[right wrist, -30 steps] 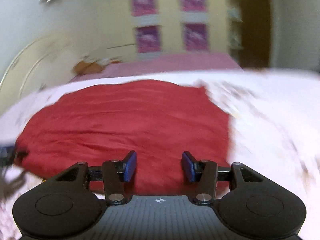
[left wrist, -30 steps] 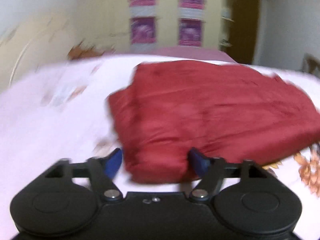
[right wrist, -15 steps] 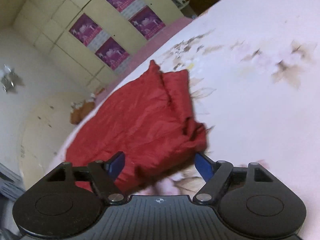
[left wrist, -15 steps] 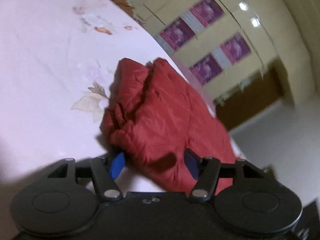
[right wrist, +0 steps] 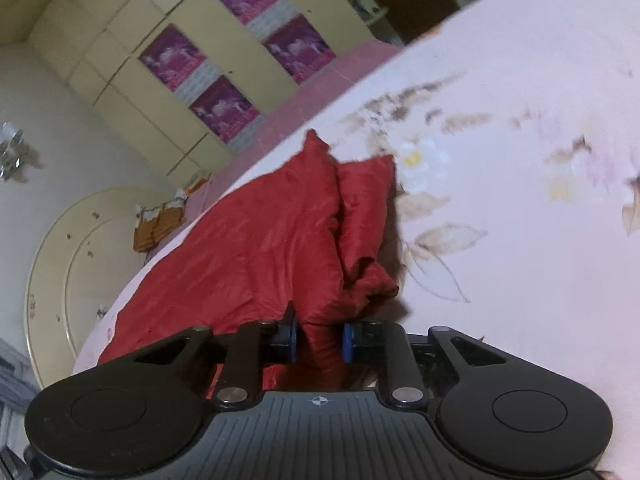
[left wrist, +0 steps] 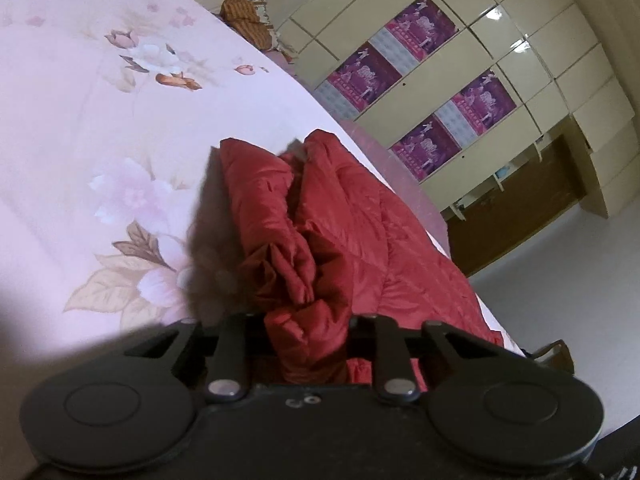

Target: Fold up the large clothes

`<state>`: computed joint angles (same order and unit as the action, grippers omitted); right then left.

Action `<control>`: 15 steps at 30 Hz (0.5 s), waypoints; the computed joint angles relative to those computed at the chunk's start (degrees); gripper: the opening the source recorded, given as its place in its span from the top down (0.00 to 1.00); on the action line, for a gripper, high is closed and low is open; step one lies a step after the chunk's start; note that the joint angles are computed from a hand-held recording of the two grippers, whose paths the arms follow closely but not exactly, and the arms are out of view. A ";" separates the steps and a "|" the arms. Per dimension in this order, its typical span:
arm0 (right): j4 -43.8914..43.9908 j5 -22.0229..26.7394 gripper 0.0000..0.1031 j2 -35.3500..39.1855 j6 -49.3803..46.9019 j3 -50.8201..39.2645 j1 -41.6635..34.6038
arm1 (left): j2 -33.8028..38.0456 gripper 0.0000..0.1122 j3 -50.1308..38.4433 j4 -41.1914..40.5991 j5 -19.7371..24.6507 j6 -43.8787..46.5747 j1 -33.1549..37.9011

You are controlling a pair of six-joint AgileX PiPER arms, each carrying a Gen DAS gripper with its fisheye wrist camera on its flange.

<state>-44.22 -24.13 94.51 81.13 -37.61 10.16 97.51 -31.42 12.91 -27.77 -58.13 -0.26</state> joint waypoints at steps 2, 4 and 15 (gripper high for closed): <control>-6.18 -0.48 0.78 -1.38 7.42 1.06 -2.21 | -1.73 0.74 1.78 -2.25 0.65 0.97 -0.57; -7.23 -0.93 0.38 -3.59 11.02 3.44 -3.85 | -4.40 0.56 4.41 -8.62 2.10 4.30 -2.22; -4.38 -14.29 0.38 4.19 12.65 4.74 -7.26 | 0.38 0.38 8.72 -1.62 -13.34 -7.02 0.69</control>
<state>-48.61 -38.42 98.70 93.77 -32.87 2.89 97.89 -22.70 11.29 -41.11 -65.15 0.43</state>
